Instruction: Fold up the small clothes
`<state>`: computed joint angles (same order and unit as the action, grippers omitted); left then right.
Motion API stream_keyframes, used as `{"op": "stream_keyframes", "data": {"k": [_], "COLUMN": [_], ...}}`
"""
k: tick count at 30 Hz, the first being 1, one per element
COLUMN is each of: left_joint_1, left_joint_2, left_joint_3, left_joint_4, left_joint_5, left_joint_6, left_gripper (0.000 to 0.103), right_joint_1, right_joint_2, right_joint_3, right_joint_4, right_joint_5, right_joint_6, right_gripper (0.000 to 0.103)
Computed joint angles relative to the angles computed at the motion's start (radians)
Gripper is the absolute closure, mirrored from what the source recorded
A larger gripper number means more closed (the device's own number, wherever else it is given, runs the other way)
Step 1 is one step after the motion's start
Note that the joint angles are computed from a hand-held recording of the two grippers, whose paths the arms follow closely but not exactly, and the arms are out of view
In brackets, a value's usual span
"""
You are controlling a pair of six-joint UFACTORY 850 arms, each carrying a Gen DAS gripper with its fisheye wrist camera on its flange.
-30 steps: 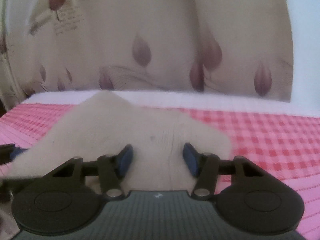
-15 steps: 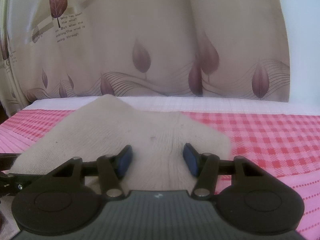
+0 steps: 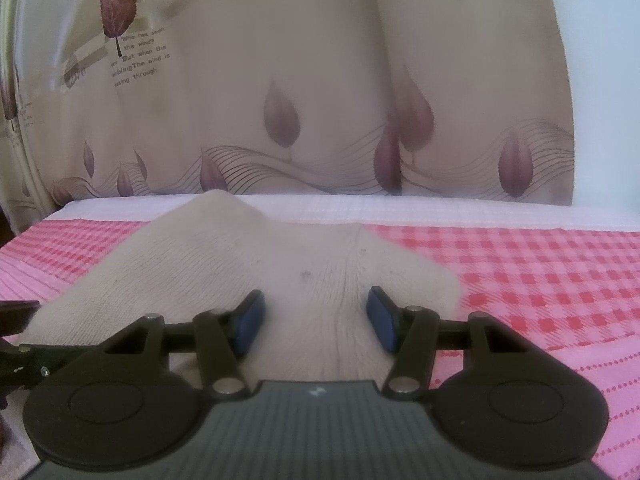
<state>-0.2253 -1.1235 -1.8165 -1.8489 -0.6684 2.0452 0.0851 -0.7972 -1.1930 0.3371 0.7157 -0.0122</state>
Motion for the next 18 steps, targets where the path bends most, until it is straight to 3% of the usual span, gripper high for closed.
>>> {"op": "stream_keyframes", "data": {"k": [13, 18], "left_joint_1": [-0.005, -0.001], "left_joint_2": [0.021, 0.016], "left_joint_3": [0.035, 0.023], "left_joint_4": [-0.058, -0.017], "left_joint_5": [0.024, 0.02], "left_joint_6": [0.091, 0.048], "left_gripper": [0.0, 0.0], "right_joint_1": [0.033, 0.049], "right_joint_2": [0.035, 0.071], "right_joint_3": [0.074, 0.134], "right_joint_4": [0.099, 0.198], "right_joint_5": [0.06, 0.054], "right_joint_6": [-0.065, -0.059], "right_gripper": [0.041, 0.005]}}
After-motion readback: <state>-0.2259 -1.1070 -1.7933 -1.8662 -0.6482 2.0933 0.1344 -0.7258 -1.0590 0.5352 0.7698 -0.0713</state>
